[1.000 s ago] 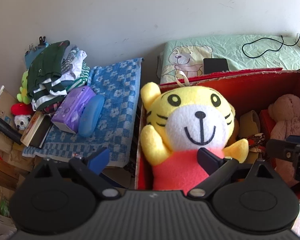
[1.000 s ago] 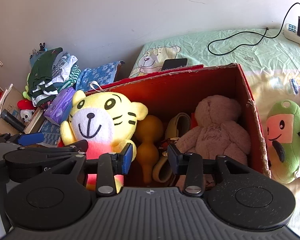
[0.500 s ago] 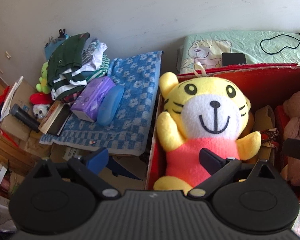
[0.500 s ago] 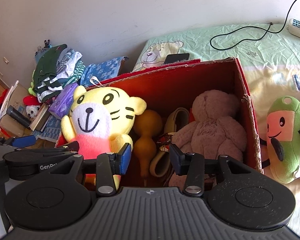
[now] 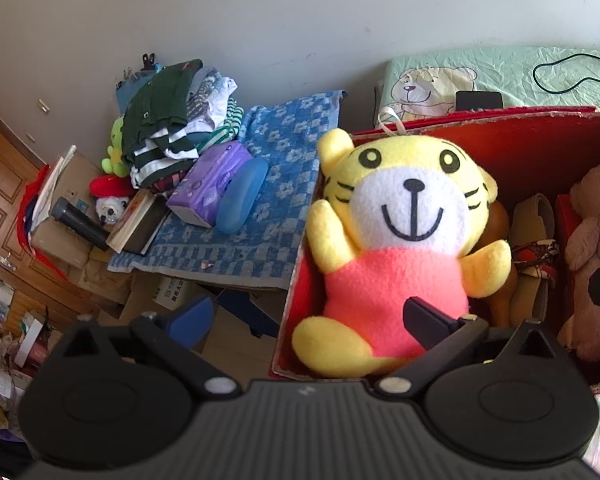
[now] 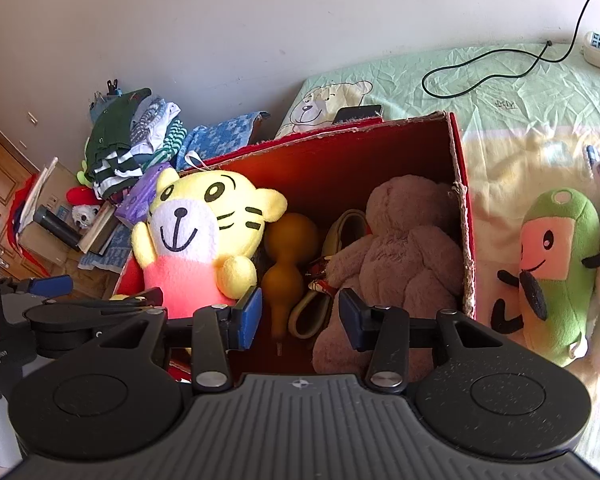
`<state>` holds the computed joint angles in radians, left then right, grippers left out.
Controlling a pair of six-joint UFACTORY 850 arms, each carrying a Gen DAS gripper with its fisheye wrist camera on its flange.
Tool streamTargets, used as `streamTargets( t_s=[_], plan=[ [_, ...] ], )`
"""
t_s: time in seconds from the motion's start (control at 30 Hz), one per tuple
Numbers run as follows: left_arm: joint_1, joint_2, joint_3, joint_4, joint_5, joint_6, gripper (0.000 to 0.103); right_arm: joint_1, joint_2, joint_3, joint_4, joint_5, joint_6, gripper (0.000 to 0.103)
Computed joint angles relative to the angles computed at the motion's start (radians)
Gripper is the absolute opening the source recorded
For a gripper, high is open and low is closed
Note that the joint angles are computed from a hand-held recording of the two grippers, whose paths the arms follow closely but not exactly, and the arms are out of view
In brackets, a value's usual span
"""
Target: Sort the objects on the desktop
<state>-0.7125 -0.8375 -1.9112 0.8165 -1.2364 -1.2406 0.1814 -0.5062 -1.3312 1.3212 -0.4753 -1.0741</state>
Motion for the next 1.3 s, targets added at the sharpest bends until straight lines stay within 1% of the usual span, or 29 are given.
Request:
streamTargets(
  t_s=[0.13,0.27,0.5,0.67,0.73,0.77,0.8,1.07,1.2,1.3],
  plan=[
    [-0.001,-0.001,-0.001,0.008,0.008,0.008,0.102,-0.002,0.004,0.006,0.040,-0.002,-0.039,0.046],
    [-0.004,-0.004,-0.008,0.020,0.019,0.003,0.102,0.001,0.018,0.015,0.025,0.015,-0.043,0.046],
    [-0.008,-0.020,-0.043,-0.015,0.013,0.010,0.102,-0.008,0.061,0.052,0.049,0.014,-0.087,0.046],
    [-0.017,-0.023,-0.065,-0.037,0.019,0.003,0.103,-0.027,0.084,0.075,0.056,0.007,-0.104,0.048],
    [-0.021,-0.030,-0.084,-0.047,0.015,0.000,0.103,-0.037,0.091,0.081,0.059,-0.003,-0.109,0.053],
    [-0.022,-0.034,-0.094,-0.053,0.013,0.000,0.103,-0.041,0.096,0.087,0.071,-0.005,-0.122,0.057],
    [-0.024,-0.039,-0.105,-0.060,0.010,0.001,0.103,-0.046,0.100,0.091,0.083,-0.007,-0.138,0.058],
    [-0.046,-0.071,-0.172,-0.101,-0.018,-0.008,0.103,-0.097,0.109,0.110,0.152,-0.093,-0.223,0.059],
    [-0.064,-0.102,-0.224,-0.108,-0.032,-0.008,0.103,-0.125,0.114,0.125,0.157,-0.116,-0.249,0.059],
    [-0.081,-0.145,-0.298,-0.111,-0.043,0.012,0.103,-0.153,0.121,0.135,0.150,-0.117,-0.255,0.059]
  ],
)
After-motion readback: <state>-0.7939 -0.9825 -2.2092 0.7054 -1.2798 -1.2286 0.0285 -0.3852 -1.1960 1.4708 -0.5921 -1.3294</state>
